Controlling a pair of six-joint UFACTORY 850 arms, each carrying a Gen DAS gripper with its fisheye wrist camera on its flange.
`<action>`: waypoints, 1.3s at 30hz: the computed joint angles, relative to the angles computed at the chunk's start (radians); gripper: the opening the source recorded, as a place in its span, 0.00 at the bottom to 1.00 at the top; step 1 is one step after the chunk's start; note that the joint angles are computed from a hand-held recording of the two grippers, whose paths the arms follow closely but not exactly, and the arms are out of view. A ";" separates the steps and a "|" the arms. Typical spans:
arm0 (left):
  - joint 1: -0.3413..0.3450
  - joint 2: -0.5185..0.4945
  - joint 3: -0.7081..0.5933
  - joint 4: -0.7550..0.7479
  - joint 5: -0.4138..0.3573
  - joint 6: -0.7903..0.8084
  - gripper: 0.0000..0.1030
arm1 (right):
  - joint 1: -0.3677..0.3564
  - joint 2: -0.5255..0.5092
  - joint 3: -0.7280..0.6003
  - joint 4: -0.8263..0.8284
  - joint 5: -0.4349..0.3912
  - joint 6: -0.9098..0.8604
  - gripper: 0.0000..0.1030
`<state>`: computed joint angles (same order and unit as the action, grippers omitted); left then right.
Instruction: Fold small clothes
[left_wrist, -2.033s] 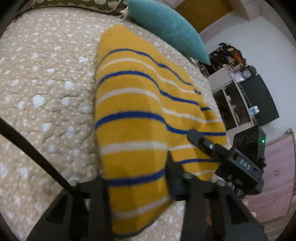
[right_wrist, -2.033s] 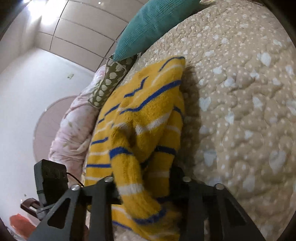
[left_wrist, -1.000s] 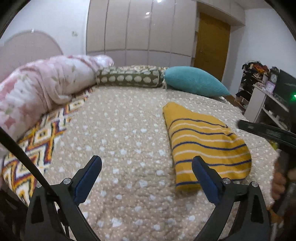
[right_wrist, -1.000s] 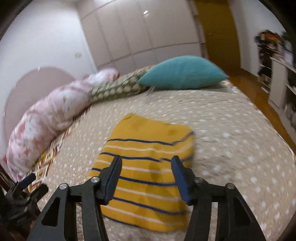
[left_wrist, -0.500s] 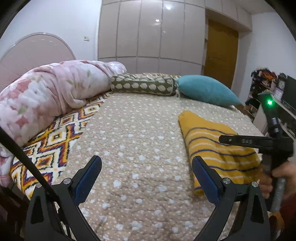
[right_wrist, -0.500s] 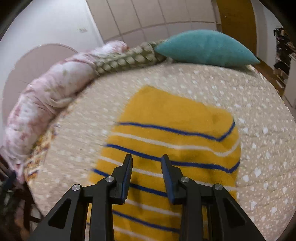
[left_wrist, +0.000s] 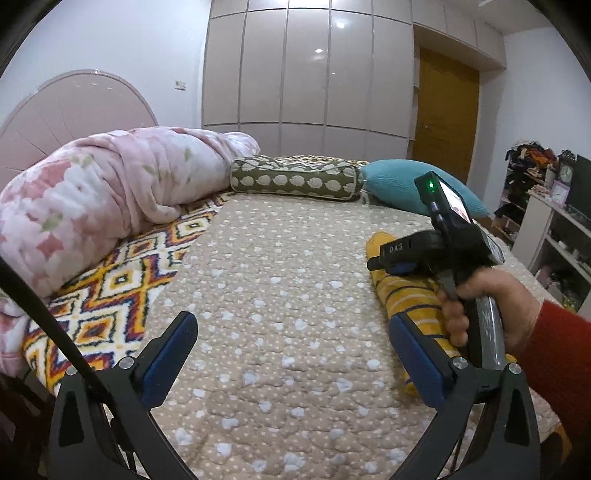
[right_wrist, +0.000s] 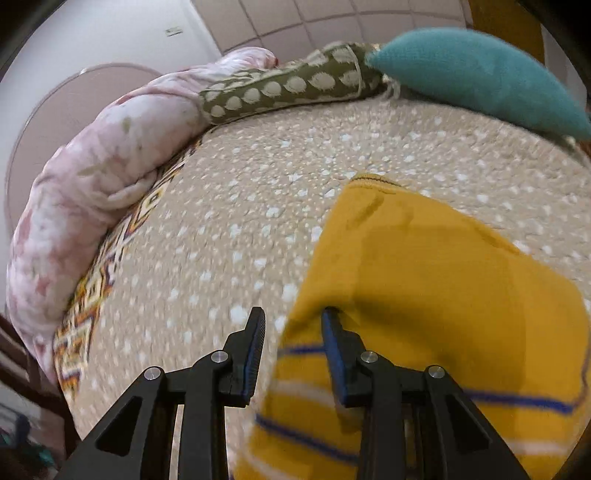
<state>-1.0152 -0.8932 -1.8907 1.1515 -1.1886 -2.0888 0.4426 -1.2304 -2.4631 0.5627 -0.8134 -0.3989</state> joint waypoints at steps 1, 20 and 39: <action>0.001 0.000 0.001 -0.002 -0.005 -0.004 1.00 | 0.000 -0.036 -0.064 -0.013 -0.037 0.029 0.34; -0.014 -0.006 -0.035 -0.005 0.004 -0.013 1.00 | 0.036 0.283 0.499 0.270 0.047 -0.440 0.36; -0.006 -0.129 -0.226 -0.147 0.108 0.197 0.99 | -0.198 0.634 0.987 0.597 0.405 -0.707 0.37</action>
<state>-1.0212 -1.0220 -2.1172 1.0043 -1.0810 -1.8918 0.2449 -0.5968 -1.4765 1.1599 -0.4085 -1.1060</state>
